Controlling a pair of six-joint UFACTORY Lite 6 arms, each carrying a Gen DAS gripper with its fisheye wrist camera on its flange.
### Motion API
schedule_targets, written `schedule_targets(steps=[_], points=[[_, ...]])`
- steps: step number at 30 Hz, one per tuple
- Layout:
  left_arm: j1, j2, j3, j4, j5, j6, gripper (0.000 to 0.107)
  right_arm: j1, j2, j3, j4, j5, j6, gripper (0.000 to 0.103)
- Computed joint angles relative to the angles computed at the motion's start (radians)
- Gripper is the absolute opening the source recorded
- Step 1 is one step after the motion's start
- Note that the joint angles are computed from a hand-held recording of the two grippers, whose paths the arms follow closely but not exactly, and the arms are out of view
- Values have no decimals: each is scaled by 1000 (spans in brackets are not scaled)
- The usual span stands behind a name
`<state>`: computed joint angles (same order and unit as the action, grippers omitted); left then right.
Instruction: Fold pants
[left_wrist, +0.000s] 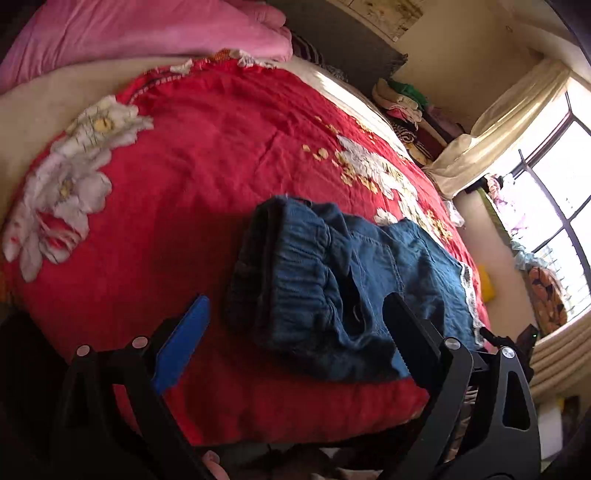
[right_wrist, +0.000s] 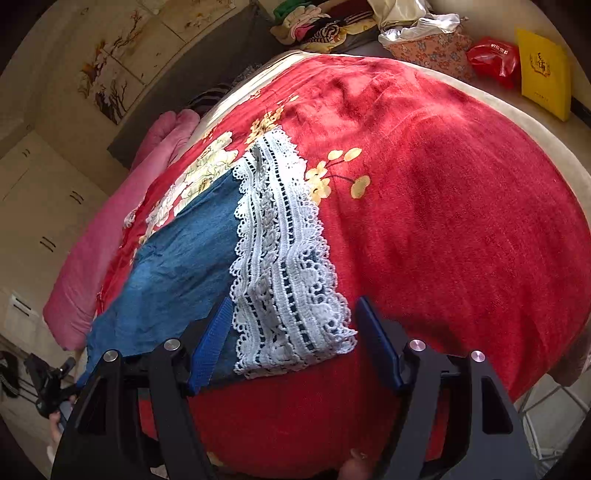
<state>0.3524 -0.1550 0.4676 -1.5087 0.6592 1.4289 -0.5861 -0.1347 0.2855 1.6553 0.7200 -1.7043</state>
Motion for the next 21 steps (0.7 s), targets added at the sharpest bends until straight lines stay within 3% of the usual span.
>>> schedule_targets(steps=[2,7,8,9,10,15,21], points=[[-34,52,1,-39,26,16,88,34,-27,-11,-1,-15,14,66],[-209,134,31,-255,-119,104,88,100,-17,-9,45,-66,-4,40],[-237,138,37,-295,-155,123,78,110,-20,-13,62,-81,-16,37],[-263,134,44,-326,-205,140,43,114,-26,-19,71,-80,-30,26],[-266,134,53,-345,-230,170,35,121,-38,-26,75,-80,-37,25],[-144,114,73,-241,-151,125,35,136,-168,-79,55,-133,-33,24],[-137,182,53,-389,-158,355,41,151,-79,-101,226,-135,-211,28]])
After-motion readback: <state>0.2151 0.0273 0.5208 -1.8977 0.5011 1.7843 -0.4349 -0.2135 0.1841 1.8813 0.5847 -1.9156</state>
